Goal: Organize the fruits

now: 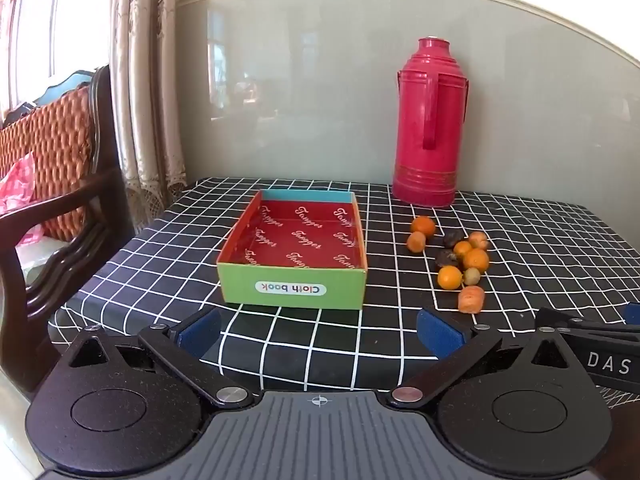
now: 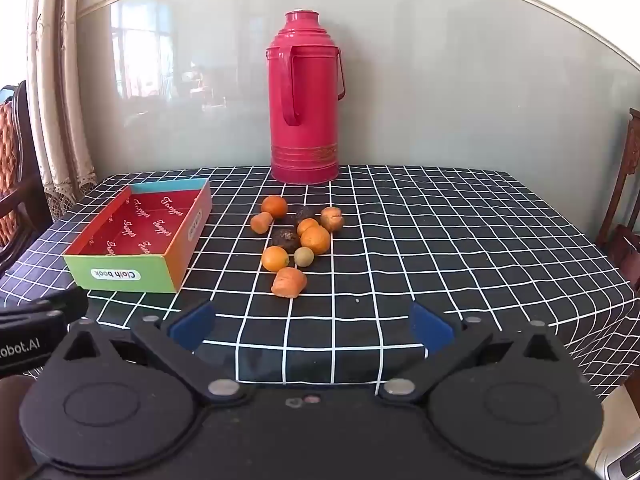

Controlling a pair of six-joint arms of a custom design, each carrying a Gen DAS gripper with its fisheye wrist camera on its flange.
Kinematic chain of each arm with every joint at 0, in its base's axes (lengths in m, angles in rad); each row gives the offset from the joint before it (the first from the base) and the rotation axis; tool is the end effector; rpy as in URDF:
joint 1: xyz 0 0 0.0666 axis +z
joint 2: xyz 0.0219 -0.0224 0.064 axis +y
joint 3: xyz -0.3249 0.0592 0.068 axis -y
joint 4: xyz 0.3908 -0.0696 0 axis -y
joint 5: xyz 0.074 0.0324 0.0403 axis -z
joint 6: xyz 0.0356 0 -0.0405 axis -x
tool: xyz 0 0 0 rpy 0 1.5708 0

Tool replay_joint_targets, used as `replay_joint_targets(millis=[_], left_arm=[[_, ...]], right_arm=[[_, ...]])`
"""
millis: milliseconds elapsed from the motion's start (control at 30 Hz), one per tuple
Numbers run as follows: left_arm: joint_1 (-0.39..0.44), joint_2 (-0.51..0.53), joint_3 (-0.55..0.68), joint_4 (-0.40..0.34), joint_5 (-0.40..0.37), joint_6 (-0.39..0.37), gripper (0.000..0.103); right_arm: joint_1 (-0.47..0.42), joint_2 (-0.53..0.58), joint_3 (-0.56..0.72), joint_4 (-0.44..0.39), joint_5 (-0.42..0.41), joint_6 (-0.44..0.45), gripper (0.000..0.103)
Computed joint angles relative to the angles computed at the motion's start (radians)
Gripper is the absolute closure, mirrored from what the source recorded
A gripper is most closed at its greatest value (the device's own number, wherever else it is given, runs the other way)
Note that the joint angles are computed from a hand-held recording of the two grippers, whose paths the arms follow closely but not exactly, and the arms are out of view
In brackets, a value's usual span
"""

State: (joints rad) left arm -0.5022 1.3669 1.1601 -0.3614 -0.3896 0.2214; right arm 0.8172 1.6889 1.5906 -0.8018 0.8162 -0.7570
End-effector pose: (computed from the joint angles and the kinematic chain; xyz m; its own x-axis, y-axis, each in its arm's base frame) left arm 0.4404 -0.2269 0.3246 -0.4963 0.0408 -0.8672 0.0571 0.9983 0.0143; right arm 0.4144 0.4032 0.3297 -0.5199 0.1334 -0.8437 0.2303 0.9731 0.0120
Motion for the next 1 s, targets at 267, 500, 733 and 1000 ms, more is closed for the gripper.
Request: replay_joint_targets(millis=[267,500,733,1000], left_arm=[[0.007,0.012,0.004,0.019,0.015,-0.023,0.000],[0.017,-0.006,-0.024,0.030,0.017,-0.023,0.000],[0.009,-0.001,-0.013,0.020,0.000,-0.014,0.000],[0.011,-0.004,-0.017,0.022,-0.001,-0.013,0.000]], right_arm=[[0.000,0.006,0.006,-0.006,0.002,0.002,0.006],[0.001,0.006,0.007,0.006,-0.005,0.005,0.006],[0.001,0.008,0.008,0.016,-0.014,0.015,0.006],[0.001,0.004,0.000,0.027,-0.016,0.015,0.006]])
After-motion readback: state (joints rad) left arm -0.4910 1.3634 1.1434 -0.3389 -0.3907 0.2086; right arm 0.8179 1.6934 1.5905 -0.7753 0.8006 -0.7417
